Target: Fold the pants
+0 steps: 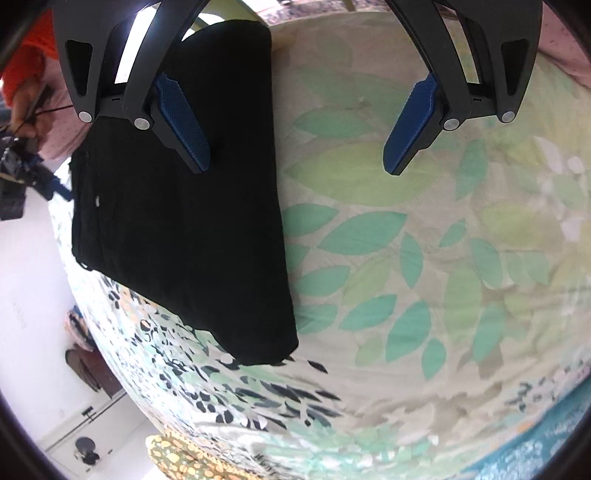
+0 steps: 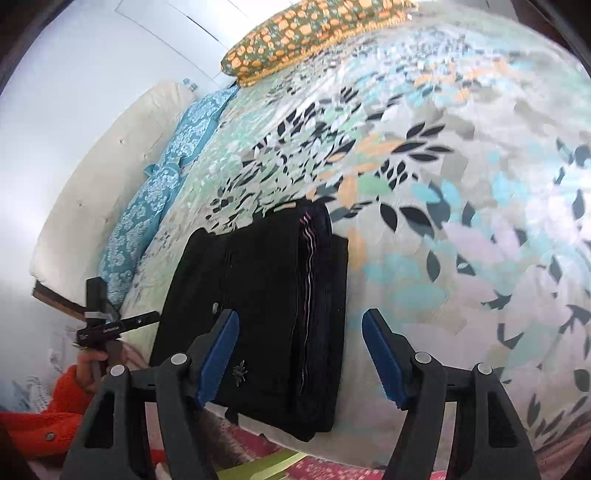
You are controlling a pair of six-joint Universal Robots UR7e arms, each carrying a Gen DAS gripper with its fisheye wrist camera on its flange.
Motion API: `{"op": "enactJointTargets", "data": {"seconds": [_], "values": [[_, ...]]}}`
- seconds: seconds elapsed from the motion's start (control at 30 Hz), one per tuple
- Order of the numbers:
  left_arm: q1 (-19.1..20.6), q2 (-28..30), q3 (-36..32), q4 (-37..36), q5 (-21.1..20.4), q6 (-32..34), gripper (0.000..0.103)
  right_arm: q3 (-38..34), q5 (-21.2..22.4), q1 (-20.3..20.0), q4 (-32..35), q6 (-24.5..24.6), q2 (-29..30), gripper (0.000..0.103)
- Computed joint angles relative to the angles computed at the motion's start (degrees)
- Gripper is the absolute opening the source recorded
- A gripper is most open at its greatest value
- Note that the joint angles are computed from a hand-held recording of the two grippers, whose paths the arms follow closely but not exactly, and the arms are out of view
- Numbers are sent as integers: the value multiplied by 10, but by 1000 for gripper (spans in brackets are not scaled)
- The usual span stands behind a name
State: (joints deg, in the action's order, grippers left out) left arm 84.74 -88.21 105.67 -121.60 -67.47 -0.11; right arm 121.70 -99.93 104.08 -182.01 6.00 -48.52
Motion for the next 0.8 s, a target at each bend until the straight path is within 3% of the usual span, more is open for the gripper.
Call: {"op": "enactJointTargets", "data": {"seconds": [0.17, 0.23, 0.3, 0.33, 0.37, 0.4, 0.47, 0.53, 0.67, 0.8], "values": [[24, 38, -31, -2, -65, 10, 96, -46, 67, -48, 105, -14, 24, 74], [30, 51, -43, 4, -90, 14, 96, -61, 88, -60, 117, -20, 39, 76], [33, 60, -47, 5, -111, 9, 96, -76, 146, -72, 133, -29, 54, 77], [31, 64, -47, 9, -119, 13, 95, -88, 154, -71, 148, -35, 63, 77], [27, 66, -46, 15, -120, 21, 82, -100, 137, -62, 161, -47, 72, 75], [22, 68, -45, 25, -123, 32, 58, -111, 120, -53, 172, -56, 80, 65], [11, 61, -34, 21, -108, 24, 31, -109, 131, -52, 154, -53, 83, 53], [13, 55, -41, 25, -130, 3, 20, -103, 141, -48, 134, -46, 80, 43], [-3, 51, -61, 26, -153, -3, 19, -129, 172, -35, 146, -58, 75, 39], [-16, 85, -112, -2, -145, 3, 19, -210, 163, -20, 184, -83, 89, 39]]}}
